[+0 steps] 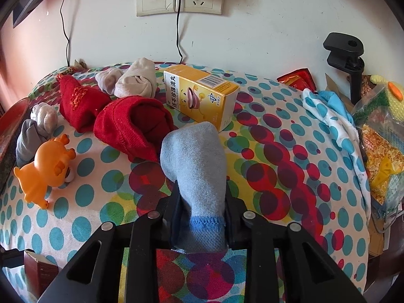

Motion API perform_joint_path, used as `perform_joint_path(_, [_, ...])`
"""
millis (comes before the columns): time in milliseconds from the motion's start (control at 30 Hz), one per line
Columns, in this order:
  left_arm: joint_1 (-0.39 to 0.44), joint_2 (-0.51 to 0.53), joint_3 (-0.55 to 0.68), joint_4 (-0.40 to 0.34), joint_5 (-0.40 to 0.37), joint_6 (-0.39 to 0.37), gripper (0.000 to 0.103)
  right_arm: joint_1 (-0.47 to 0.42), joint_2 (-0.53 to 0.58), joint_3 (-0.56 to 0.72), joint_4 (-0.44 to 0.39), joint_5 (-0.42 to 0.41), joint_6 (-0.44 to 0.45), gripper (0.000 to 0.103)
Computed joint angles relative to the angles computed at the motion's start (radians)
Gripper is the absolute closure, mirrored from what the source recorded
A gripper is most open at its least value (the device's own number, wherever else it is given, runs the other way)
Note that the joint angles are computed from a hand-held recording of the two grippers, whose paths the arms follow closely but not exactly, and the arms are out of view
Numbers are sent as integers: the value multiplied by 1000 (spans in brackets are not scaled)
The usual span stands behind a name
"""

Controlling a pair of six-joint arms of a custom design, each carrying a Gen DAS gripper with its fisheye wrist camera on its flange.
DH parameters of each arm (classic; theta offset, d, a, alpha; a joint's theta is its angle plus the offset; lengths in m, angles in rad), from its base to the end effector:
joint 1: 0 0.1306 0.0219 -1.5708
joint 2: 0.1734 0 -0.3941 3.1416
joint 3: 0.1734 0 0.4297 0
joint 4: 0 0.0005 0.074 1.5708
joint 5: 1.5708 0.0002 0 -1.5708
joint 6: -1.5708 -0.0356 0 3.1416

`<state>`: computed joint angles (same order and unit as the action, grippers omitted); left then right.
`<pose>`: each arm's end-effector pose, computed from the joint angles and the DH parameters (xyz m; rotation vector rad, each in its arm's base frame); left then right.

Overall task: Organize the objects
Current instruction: 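Grasp the red MARUBI box with the left gripper while the right gripper grasps the blue sock, then carry the red box into the tray beside the yellow box, open left gripper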

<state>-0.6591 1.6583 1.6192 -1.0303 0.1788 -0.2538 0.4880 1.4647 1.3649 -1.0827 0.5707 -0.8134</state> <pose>0.4742 -0.3760 0.3989 1.2282 2.3626 -0.3710 0.4643 0.2241 0.3847 0.5432 2.4253 -0.2836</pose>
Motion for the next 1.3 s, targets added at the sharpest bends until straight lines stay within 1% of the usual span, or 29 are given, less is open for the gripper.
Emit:
perform_joint_path(100, [13, 9, 18, -25, 17, -2, 73, -1, -1, -1, 6, -5, -4, 81])
perform_joint_path(233, [30, -4, 12, -8, 5, -22, 73, -4, -6, -6, 11, -11, -10, 81])
perform_joint_path(300, [39, -9, 16, -16, 8, -43, 73, -2, -2, -1, 5, -8, -9, 81])
perform_joint_path(433, [62, -18, 22, -10, 5, -62, 73, -2, -3, -2, 7, -9, -10, 81])
perform_joint_path(500, [80, -22, 33, -19, 10, -78, 73, -2, -2, -1, 5, -8, -10, 81])
perform_joint_path(567, [98, -23, 41, -9, -4, -79, 73, -2, 0, 2, 2, -7, -9, 81])
perform_joint_path(667, [134, -26, 58, -18, -7, -94, 73, 1, 5, 10, -11, 2, -9, 81])
perform_joint_path(767, [165, -16, 79, -16, -19, -95, 73, 1, 4, 10, -11, 1, -10, 81])
perform_joint_path(800, [178, -13, 88, -25, -13, -99, 73, 1, 4, 10, -12, 1, -9, 81])
perform_joint_path(900, [212, -6, 107, -22, 2, -97, 73, 0, 5, 11, -12, 0, -10, 81])
perform_joint_path(1000, [242, 7, 137, -22, -14, -105, 73, 0, 5, 11, -12, -1, -11, 81])
perform_joint_path(1033, [254, 18, 155, -35, -5, -109, 73, 0, 5, 11, -13, 0, -10, 81])
perform_joint_path(1100, [276, 31, 179, -42, -11, -100, 73, 0, 4, 11, -13, 0, -10, 81])
perform_joint_path(1233, [317, 66, 231, -63, -27, -122, 73, 1, 4, 10, -11, 0, -11, 81])
perform_joint_path(1300, [339, 85, 258, -70, -25, -107, 73, 1, 6, 12, -12, 1, -11, 81])
